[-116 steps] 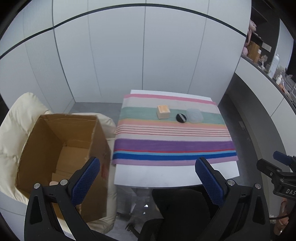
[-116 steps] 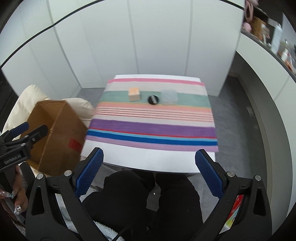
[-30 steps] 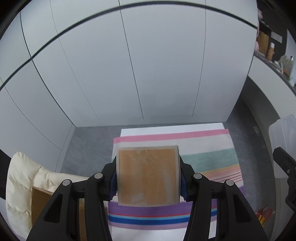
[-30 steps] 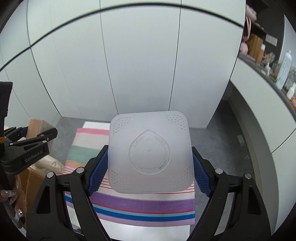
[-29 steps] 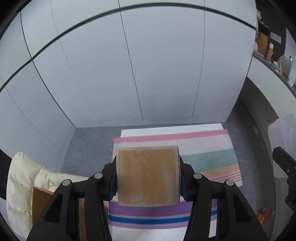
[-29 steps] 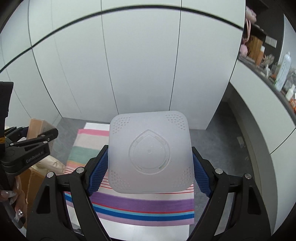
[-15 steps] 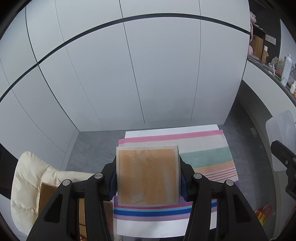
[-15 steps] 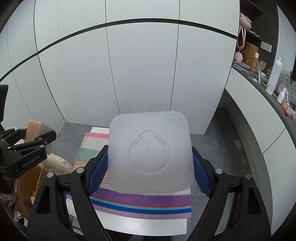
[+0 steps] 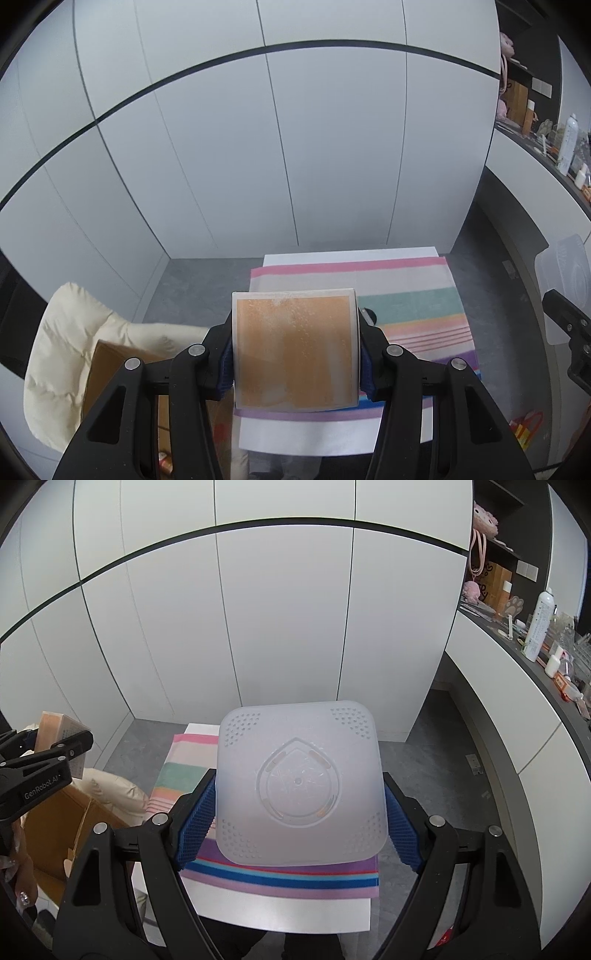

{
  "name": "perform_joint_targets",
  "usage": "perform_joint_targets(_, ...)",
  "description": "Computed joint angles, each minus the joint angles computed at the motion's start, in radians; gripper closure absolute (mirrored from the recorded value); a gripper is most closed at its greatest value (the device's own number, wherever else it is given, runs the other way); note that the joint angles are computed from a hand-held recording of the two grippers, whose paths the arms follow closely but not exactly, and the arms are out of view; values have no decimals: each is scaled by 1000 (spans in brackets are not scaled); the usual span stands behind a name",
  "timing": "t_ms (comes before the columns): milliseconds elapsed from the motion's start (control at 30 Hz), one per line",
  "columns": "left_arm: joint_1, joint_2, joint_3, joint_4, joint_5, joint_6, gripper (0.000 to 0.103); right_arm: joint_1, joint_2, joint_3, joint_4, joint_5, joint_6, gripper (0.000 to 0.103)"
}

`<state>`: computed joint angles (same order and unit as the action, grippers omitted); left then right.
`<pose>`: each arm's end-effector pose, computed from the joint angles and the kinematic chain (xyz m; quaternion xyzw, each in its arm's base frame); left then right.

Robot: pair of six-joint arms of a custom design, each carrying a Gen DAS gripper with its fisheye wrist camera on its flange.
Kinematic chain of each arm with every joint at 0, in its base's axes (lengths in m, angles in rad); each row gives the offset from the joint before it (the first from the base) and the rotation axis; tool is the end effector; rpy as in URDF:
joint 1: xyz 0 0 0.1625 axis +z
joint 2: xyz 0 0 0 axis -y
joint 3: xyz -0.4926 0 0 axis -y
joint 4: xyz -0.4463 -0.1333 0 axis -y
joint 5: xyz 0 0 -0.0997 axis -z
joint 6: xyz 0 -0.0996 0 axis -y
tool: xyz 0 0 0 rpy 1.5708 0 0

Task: Organize objects
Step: 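Lift the sponge and frosted case with both grippers toward the box, then carry the beige sponge and frosted case with both grippers over the box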

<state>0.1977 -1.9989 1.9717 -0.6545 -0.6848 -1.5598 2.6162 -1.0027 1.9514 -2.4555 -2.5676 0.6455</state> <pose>-0.2092 -0.2565 0.5057 0.1075 0.8293 -0.3444 0.4267 0.5623 -0.2686 0.1547 0.1894 -0.8574 0.3389 0.3380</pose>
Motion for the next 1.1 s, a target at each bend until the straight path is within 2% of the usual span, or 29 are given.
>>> perform_joint_targets(200, -179, -57, 36, 98, -126, -110, 50, 52, -53, 62, 59, 27, 111, 19)
perform_joint_targets(433, -425, -113, 72, 211, -302, -243, 50, 106, -98, 125, 150, 72, 247, 19)
perform_joint_targets(633, -576, -164, 99, 235, -457, -304, 50, 148, -107, 167, 203, 145, 335, 19)
perform_joint_targets(833, -687, -220, 125, 256, -598, -381, 50, 181, -134, 210, 228, 222, 402, 19)
perform_joint_targets(1100, -722, -251, 124, 297, -647, -421, 50, 200, -151, 202, 294, 189, 463, 19)
